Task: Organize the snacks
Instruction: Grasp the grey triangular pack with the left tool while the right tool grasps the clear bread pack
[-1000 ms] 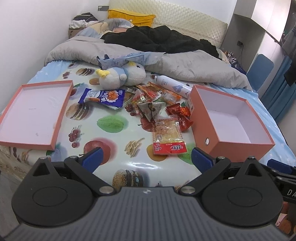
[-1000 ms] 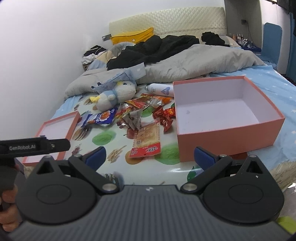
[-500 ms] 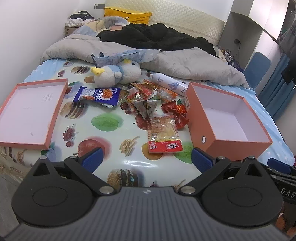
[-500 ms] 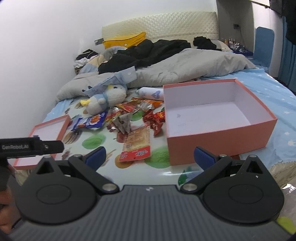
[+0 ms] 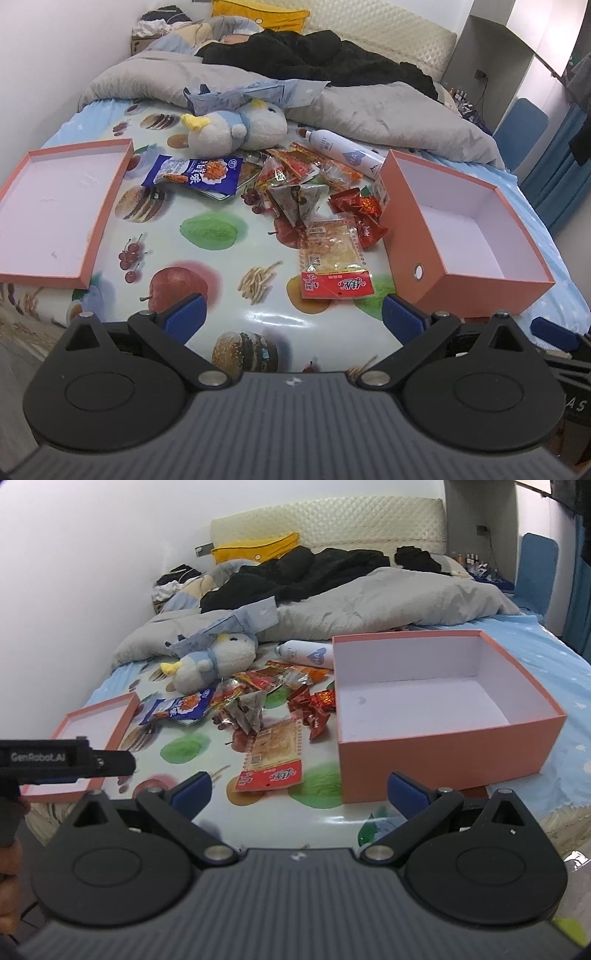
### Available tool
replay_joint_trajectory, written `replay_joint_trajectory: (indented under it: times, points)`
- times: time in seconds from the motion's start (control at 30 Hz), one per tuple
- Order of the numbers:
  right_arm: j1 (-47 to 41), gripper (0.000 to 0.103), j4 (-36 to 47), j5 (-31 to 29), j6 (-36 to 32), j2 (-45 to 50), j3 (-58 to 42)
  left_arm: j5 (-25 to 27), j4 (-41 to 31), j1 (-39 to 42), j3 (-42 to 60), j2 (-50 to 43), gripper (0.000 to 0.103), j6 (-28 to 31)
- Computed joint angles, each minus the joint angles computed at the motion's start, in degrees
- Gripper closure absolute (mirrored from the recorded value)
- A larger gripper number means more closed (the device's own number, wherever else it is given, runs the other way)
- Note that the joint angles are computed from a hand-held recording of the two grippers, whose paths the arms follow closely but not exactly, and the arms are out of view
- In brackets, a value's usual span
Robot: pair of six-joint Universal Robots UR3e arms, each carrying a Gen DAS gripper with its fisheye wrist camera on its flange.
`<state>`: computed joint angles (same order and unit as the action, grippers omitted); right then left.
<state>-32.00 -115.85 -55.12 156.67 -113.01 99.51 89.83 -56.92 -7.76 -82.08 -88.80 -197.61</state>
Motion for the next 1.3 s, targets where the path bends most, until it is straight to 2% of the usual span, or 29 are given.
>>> replay_joint_trajectory:
  times: [0.1, 0.6, 0.77, 0.87, 1.0, 1.17, 1.3]
  points:
    - [2.49, 0.0, -2.31, -1.45, 2.12, 3.16, -1.14, -3.24, 0.67, 2.02, 0.7, -1.17, 0.001, 0.22]
    - [12.33, 0.0, -11.91, -6.89, 8.35, 15.26, -5.45, -6.99, 1.42, 6.58, 6.79, -10.41, 0.001, 3.7]
    - [15.28, 0.0, -15.52, -8.1, 8.55, 19.53, -6.07, -8.05, 2.77, 8.68, 8.01, -14.63, 0.001, 6.27]
    - [16.98, 0.003, -16.87, -8.7, 8.14, 22.4, -6.74, -8.31, 3.44, 10.0, 11.02, -18.77, 0.001, 7.5]
    - [19.42, 0.007, -19.07, -9.36, 7.18, 26.67, -7.96, -9.41, 7.76, 11.73, 12.82, -22.75, 0.002, 6.35]
    - [22.93, 0.012, -22.27, -11.38, 5.72, 33.71, -11.29, -11.3, 8.29, 12.04, 20.42, -30.41, 0.007, 7.92]
    - [25.2, 0.015, -22.53, -13.16, 6.9, 40.13, -16.53, -13.8, 5.88, 12.06, 29.76, -37.94, 0.011, 8.33]
